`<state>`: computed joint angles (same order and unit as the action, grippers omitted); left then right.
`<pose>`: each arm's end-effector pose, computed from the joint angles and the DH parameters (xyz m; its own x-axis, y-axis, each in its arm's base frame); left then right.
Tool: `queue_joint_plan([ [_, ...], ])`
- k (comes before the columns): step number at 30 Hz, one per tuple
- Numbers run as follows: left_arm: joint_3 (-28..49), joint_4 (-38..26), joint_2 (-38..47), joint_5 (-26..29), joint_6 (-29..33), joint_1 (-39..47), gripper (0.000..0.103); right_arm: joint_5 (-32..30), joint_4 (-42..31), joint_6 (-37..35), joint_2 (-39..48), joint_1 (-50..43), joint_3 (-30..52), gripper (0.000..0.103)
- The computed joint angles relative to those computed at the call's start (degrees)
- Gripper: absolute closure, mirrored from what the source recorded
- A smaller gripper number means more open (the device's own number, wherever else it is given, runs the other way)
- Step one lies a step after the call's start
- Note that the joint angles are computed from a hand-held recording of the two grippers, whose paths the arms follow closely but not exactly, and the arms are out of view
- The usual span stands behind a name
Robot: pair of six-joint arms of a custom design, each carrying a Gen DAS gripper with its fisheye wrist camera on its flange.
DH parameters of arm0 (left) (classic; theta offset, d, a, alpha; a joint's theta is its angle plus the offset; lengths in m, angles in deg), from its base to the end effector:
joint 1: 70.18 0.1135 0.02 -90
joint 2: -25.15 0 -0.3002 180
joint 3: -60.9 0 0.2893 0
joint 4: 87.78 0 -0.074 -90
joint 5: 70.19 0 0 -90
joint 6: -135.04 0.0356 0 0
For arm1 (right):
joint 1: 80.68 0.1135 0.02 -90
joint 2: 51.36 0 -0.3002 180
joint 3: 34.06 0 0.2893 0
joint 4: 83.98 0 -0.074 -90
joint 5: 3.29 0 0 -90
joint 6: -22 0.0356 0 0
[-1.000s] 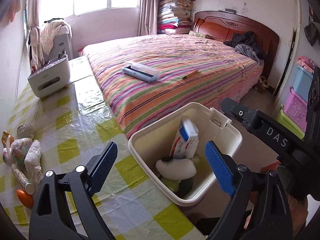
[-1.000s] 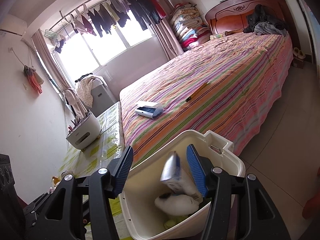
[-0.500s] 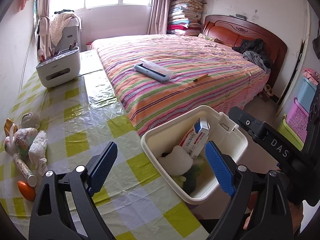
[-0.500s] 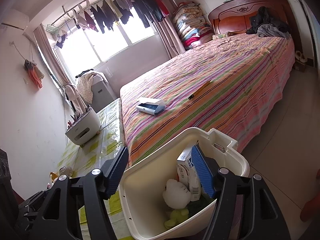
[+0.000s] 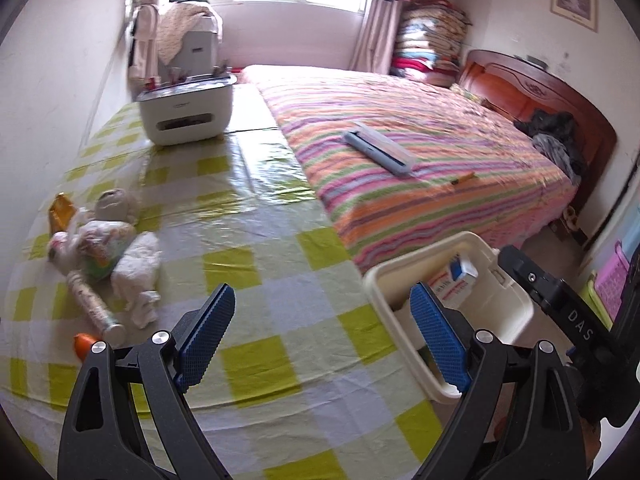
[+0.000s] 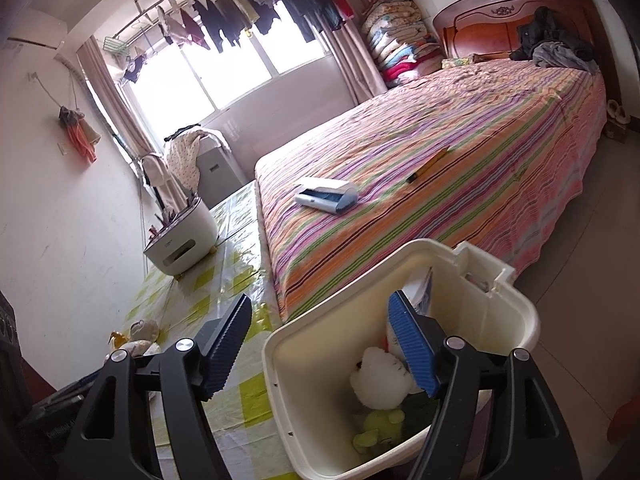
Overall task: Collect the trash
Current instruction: 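Move both grippers back over the table toward the remaining items, then grasp the tall white bottle with the left gripper while the right gripper grasps the white tissue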
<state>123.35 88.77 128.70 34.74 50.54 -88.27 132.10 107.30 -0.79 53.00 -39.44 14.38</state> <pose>0.3637 -0.1284 0.1391 -0.6183 0.2994 -0.7267 0.5363 0.8366 -0.1116 0.2626 0.1965 0.0951 -0.2803 0.6153 -0.7368 0.4553 0.7609 0.4622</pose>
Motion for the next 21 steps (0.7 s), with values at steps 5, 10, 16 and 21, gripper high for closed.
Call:
queue_joint_plan([
  [5, 1.3, -0.8, 0.1, -1.5, -0.9, 5.6, 0.015, -2.1, 0.2, -2.4, 2.9, 0.2, 3.6, 0.034],
  [10, 5.9, -4.4, 2.9, -1.9, -2.6, 11.4, 0.015, -4.9, 0.1, -4.8, 6.1, 0.1, 7.9, 0.034],
  [16, 18.5, -14.4, 11.7, -0.7, -6.8, 18.3, 0.015, -6.9, -1.7, -7.4, 9.7, 0.5, 13.4, 0.034],
  [21, 29.0, -23.0, 19.8, 1.3, -10.0, 21.4, 0.017, -8.8, -3.2, -8.4, 12.4, 0.5, 17.2, 0.034],
])
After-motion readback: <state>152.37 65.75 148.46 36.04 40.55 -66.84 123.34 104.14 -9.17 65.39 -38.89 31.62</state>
